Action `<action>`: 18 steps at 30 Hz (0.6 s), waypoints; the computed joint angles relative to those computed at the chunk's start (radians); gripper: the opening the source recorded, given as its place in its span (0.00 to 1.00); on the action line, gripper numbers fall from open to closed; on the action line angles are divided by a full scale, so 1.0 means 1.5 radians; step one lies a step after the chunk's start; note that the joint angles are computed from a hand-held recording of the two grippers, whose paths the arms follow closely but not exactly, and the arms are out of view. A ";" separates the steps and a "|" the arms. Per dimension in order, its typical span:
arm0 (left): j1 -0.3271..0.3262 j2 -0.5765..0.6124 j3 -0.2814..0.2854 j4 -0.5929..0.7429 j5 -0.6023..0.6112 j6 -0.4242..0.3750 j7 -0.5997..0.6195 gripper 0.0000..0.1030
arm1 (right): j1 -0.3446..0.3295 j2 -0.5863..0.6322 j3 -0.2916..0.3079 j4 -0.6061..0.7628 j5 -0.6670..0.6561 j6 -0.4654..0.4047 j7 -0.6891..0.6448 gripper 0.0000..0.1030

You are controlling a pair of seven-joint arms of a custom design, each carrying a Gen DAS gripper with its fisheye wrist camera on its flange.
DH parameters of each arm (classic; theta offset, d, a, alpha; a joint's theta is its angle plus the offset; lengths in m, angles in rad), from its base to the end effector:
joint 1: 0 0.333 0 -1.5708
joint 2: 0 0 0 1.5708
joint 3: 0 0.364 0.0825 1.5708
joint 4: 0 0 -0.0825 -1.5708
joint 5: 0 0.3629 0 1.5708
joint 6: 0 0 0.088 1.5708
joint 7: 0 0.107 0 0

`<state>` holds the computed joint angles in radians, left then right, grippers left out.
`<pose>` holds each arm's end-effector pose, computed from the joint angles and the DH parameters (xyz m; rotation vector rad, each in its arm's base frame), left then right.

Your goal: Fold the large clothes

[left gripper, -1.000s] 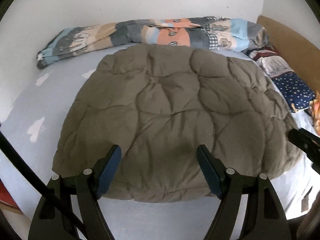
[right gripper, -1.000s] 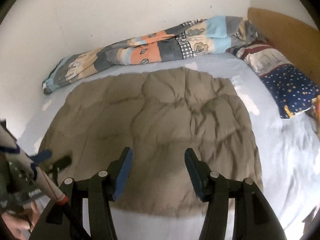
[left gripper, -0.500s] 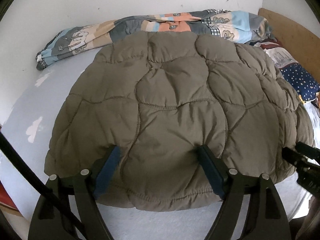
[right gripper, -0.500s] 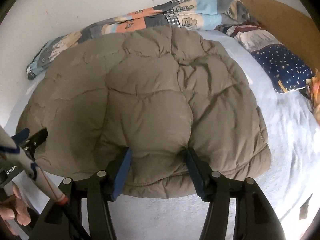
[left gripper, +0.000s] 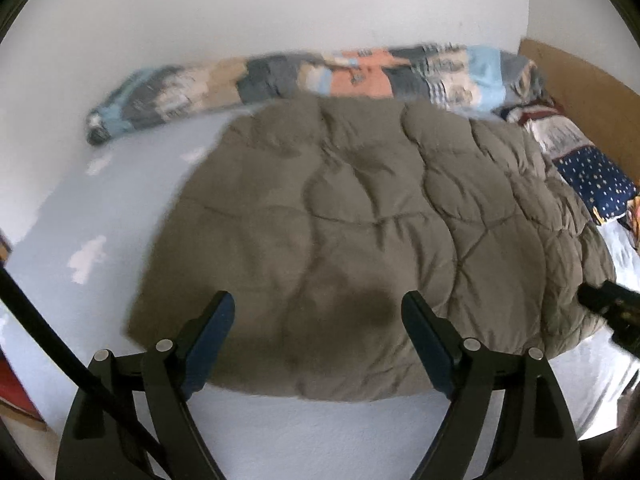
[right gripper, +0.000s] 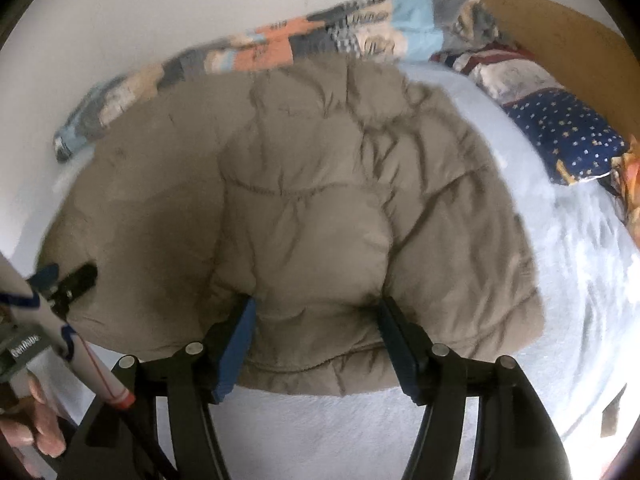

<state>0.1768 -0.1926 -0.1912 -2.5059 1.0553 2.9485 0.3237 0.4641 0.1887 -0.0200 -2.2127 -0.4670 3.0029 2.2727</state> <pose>0.4460 -0.0668 0.4593 -1.9433 1.5262 -0.5758 0.5116 0.2801 0.4190 -1.9863 1.6457 -0.4294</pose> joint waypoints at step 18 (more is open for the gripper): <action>-0.026 0.036 0.027 0.009 0.106 -0.084 -0.071 0.82 | 0.005 0.023 -0.014 0.032 -0.147 -0.065 0.175 0.69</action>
<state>0.1372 -0.1393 -0.1507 -2.4917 1.2140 2.8231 0.2175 0.4723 0.2233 -0.0406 -2.1643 -0.6876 2.9059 2.5352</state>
